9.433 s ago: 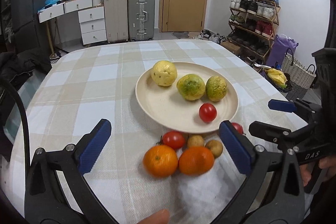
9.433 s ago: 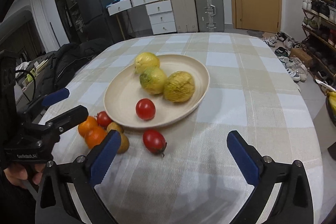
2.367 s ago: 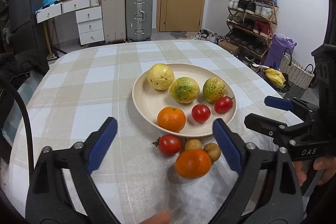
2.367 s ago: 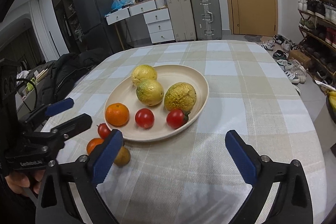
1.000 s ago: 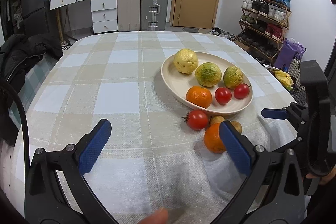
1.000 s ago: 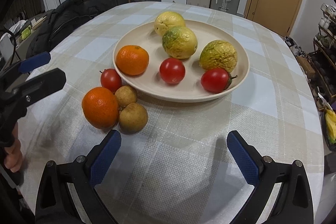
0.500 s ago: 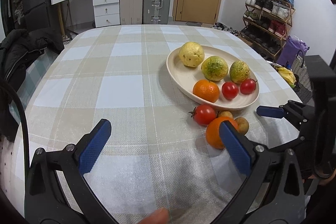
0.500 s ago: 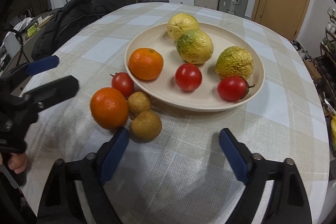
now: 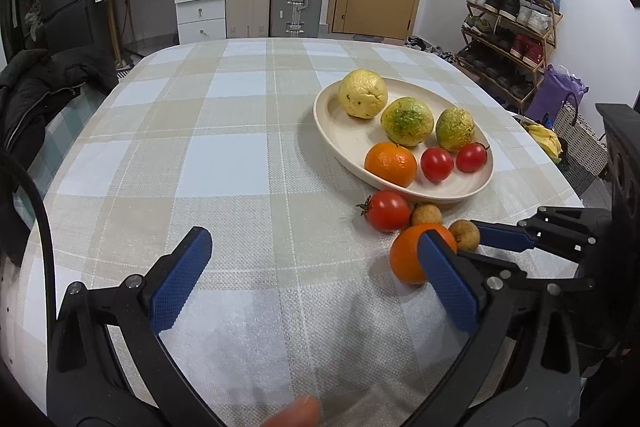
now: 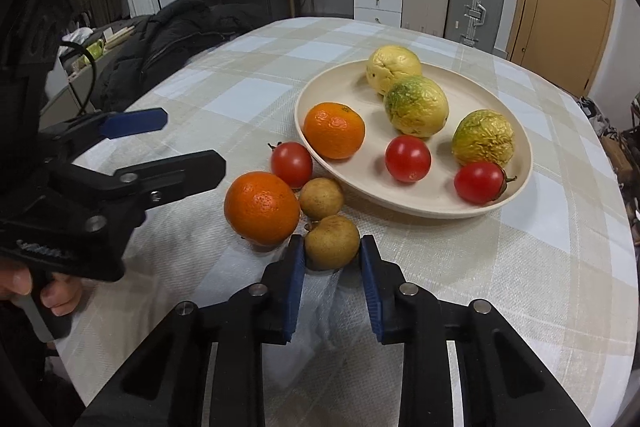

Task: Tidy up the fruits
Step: 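Grasp the small brown fruit with right gripper while left grasps the large mandarin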

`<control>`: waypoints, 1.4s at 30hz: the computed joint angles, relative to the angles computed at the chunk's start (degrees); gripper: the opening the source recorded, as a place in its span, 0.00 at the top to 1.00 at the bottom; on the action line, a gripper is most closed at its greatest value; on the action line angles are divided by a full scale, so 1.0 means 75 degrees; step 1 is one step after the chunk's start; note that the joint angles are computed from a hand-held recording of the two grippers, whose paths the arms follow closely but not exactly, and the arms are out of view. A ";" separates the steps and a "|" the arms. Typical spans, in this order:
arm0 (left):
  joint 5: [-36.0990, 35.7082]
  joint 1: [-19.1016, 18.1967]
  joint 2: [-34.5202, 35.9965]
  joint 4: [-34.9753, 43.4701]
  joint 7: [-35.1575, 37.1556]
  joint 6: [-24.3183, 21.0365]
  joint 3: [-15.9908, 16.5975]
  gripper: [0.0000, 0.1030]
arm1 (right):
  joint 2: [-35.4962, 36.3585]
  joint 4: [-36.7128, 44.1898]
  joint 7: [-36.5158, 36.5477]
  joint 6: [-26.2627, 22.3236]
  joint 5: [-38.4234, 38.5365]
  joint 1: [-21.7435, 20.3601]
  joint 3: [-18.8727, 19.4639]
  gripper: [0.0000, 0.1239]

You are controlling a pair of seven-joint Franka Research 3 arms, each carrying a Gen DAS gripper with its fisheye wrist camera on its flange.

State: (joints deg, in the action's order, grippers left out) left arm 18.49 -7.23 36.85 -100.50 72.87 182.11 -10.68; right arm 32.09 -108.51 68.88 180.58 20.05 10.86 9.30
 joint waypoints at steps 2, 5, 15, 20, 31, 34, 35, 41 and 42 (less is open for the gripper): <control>0.0002 0.0030 0.0015 0.0014 0.0016 -0.0033 -0.0052 0.00 | -0.0106 -0.0126 0.0004 0.0086 0.0015 0.0015 -0.0032 0.77; 0.0008 0.0068 0.0032 0.0021 0.0070 -0.0097 -0.0135 0.00 | -0.0240 -0.0295 -0.0029 0.0247 0.0093 -0.0180 0.0176 0.77; -0.0056 0.0449 0.0093 -0.0033 0.0630 -0.0257 -0.0813 0.00 | -0.0362 -0.0470 0.0092 0.0376 0.0220 -0.0541 0.0303 0.77; -0.0142 0.0650 0.0113 -0.0104 0.1000 -0.0304 -0.1142 0.00 | -0.0430 -0.0596 0.0049 0.0530 0.0307 -0.0989 0.0662 0.77; -0.0667 0.1234 0.0304 -0.0151 0.2131 -0.0705 -0.2131 0.00 | -0.0427 -0.0632 0.0020 0.0590 0.0251 -0.1174 0.0827 0.77; -0.0760 0.1092 0.0289 -0.0119 0.2321 -0.0828 -0.2050 0.01 | -0.0427 -0.0647 0.0018 0.0578 0.0238 -0.1227 0.0878 0.77; -0.0791 0.1107 0.0298 -0.0118 0.2427 -0.0847 -0.2098 0.03 | -0.0432 -0.0652 0.0020 0.0573 0.0236 -0.1225 0.0874 0.77; -0.1104 0.1307 0.0432 -0.0004 0.3103 -0.1221 -0.2460 0.33 | -0.0429 -0.0665 0.0008 0.0613 0.0236 -0.1318 0.0966 0.77; -0.1202 0.1361 0.0478 0.0054 0.3239 -0.1396 -0.2545 0.41 | -0.0433 -0.0678 0.0001 0.0623 0.0235 -0.1355 0.1002 0.77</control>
State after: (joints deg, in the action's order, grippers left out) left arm 9.48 2.97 40.43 -100.10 97.16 171.64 -29.76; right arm 28.85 -113.59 68.88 185.25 21.82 0.70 16.81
